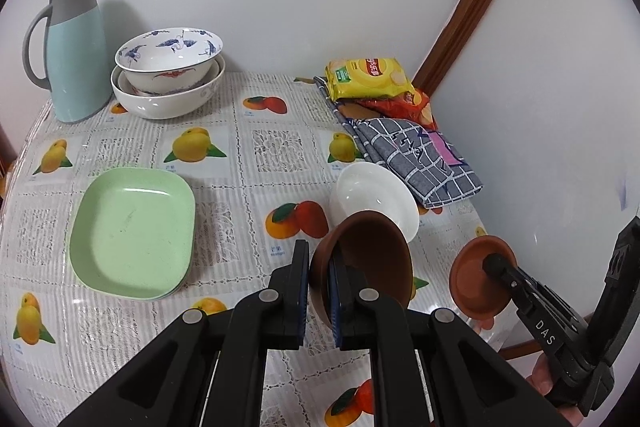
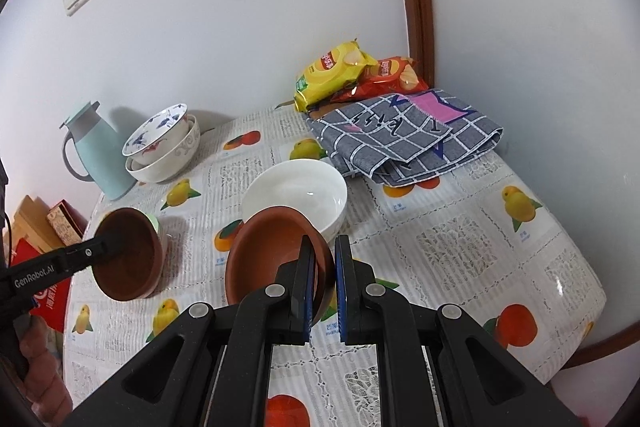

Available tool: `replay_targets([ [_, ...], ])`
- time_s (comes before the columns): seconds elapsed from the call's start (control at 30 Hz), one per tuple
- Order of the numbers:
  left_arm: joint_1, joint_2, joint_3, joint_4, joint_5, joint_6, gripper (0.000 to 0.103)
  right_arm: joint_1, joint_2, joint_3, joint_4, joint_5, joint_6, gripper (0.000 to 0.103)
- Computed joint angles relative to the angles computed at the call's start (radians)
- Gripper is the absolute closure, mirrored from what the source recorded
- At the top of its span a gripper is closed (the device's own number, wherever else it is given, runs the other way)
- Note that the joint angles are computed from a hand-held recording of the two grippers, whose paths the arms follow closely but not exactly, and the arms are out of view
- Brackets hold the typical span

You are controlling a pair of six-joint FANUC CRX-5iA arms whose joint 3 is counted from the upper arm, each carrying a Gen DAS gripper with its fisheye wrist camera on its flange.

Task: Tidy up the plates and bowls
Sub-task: 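Carry the brown bowl in the right gripper to the white bowl while the left holds its bowl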

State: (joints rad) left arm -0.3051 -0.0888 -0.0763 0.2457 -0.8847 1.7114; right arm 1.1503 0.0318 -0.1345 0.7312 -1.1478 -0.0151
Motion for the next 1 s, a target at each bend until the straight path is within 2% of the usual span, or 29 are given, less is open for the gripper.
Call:
replay_targets([
  [0.23, 0.012, 0.01, 0.009, 0.019, -0.001, -0.017, 0.094, -0.006, 0.009, 0.017, 0.007, 0.007, 0.008, 0.093],
  [1.0, 0.029, 0.107, 0.147, -0.055, -0.018, -0.02, 0.094, -0.097, 0.096, 0.112, 0.027, 0.062, 0.109, 0.093],
])
